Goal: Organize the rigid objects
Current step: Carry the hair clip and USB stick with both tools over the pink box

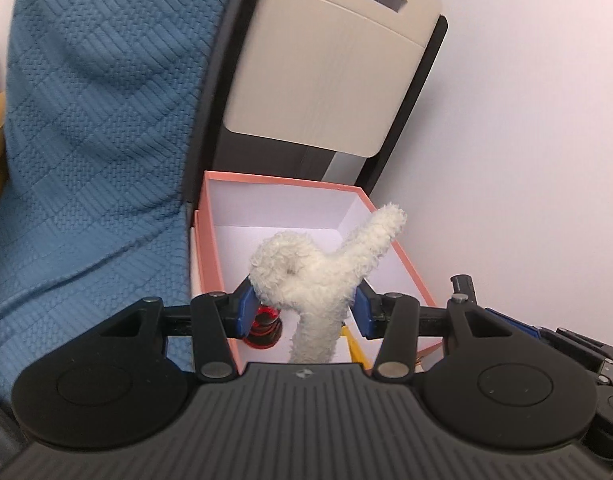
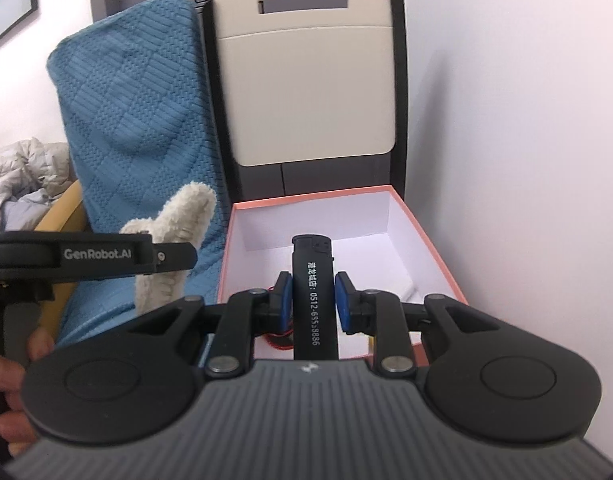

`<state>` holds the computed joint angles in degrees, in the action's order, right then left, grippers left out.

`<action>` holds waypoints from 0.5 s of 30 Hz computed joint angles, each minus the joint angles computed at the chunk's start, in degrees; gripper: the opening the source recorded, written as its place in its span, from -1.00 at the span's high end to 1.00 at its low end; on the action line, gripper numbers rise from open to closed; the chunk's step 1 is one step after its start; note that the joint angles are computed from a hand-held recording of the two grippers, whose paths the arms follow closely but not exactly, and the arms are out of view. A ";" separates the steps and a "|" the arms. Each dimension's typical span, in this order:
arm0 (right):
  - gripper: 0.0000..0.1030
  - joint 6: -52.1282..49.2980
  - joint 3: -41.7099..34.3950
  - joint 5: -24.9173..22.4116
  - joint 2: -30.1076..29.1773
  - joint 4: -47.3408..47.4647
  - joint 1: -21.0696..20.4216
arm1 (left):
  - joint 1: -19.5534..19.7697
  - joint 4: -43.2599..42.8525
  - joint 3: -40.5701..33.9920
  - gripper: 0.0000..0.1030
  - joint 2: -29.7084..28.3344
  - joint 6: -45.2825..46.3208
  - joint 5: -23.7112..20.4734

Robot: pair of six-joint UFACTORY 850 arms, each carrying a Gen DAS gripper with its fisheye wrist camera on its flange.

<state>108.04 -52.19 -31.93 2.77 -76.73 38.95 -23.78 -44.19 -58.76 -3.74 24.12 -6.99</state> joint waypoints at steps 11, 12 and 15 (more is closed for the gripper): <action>0.49 -1.10 -0.15 10.50 -3.43 -1.46 -9.17 | -2.04 27.59 -8.55 -0.04 -10.56 -29.64 -0.45; 0.49 -1.34 -0.27 11.40 -3.95 -1.36 -9.92 | -2.05 28.88 -9.33 -0.04 -11.58 -31.04 -0.59; 0.49 -1.88 -1.05 13.46 -5.88 -1.20 -11.80 | -1.95 30.39 -11.48 -0.04 -14.28 -32.85 -1.29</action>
